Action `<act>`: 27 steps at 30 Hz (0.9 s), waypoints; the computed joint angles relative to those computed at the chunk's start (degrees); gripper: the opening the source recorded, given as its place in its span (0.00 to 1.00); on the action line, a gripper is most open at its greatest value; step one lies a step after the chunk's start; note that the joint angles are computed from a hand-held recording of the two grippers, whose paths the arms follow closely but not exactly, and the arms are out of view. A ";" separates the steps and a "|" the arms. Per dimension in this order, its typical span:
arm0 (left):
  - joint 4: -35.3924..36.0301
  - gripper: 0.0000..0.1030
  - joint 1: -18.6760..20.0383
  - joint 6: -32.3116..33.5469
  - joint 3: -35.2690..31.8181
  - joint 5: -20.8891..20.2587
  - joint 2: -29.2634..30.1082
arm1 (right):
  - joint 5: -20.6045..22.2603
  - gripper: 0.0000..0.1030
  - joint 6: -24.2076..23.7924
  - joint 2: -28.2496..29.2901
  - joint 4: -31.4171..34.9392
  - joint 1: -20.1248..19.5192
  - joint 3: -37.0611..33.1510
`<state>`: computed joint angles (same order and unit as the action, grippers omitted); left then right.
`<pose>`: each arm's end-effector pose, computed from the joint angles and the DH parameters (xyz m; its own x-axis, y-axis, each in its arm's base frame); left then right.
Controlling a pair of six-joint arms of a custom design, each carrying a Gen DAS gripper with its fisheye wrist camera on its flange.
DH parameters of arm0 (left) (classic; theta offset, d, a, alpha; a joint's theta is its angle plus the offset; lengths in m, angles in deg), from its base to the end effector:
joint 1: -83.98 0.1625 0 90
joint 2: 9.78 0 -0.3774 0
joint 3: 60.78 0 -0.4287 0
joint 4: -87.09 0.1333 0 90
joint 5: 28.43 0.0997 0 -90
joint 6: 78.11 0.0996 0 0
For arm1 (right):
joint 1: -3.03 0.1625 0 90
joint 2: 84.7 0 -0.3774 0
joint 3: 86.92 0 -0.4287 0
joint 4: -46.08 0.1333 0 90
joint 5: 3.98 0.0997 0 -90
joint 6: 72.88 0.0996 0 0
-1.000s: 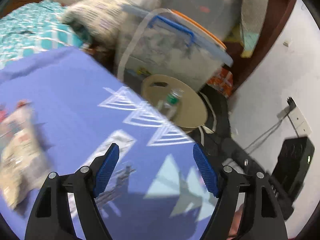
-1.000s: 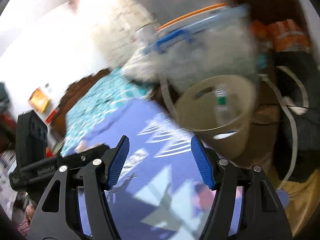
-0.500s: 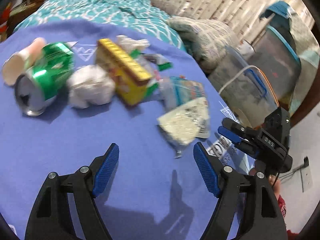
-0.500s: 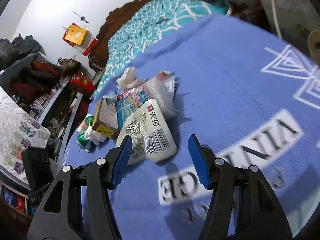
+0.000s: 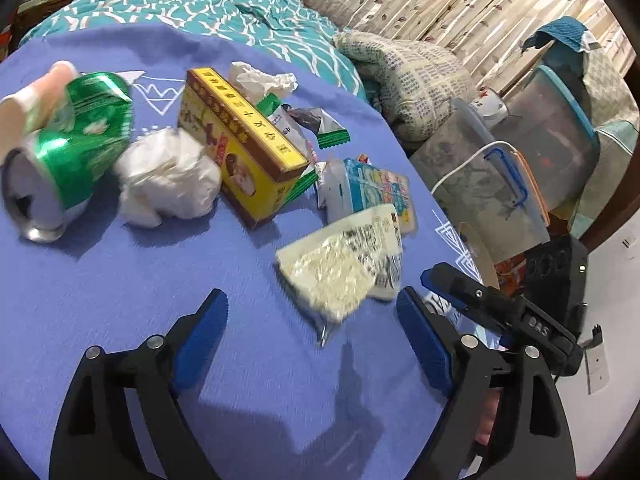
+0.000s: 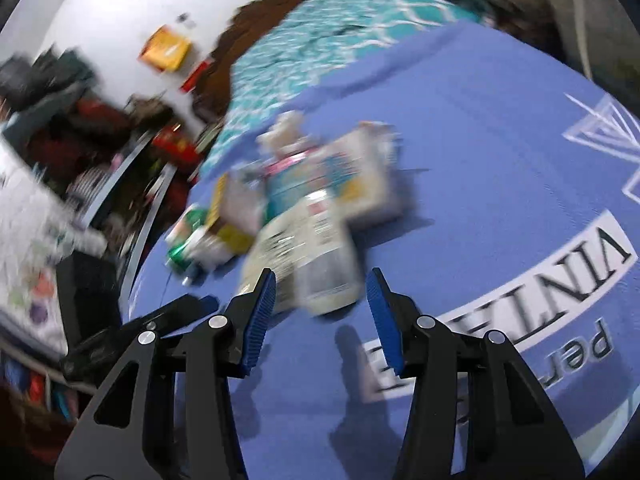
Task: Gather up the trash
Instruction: 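Return both tools to the table and grasp the snack wrapper with the left tool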
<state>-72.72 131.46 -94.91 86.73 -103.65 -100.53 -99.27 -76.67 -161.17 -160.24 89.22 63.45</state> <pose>-0.1188 -0.3644 0.1100 -0.9098 0.3774 -0.1726 0.4131 0.8640 -0.2880 0.1007 -0.3552 0.1116 -0.9905 0.0793 0.1125 -0.0165 0.7435 -0.6686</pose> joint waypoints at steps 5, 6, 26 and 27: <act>-2.87 0.90 0.46 2.12 -5.08 1.17 9.76 | -5.73 0.35 -0.06 5.34 -1.21 1.80 -3.77; -3.48 0.91 0.25 2.47 -5.38 1.43 10.55 | -8.38 0.34 -0.49 6.53 -1.28 3.24 -4.74; -0.18 0.09 -1.15 -1.70 3.19 0.61 -2.01 | -0.78 0.82 -2.26 0.77 -5.77 -0.95 -2.93; 0.21 0.08 -1.01 -1.54 3.36 0.69 -2.52 | 0.16 0.82 -1.69 0.62 -5.44 -1.52 -3.50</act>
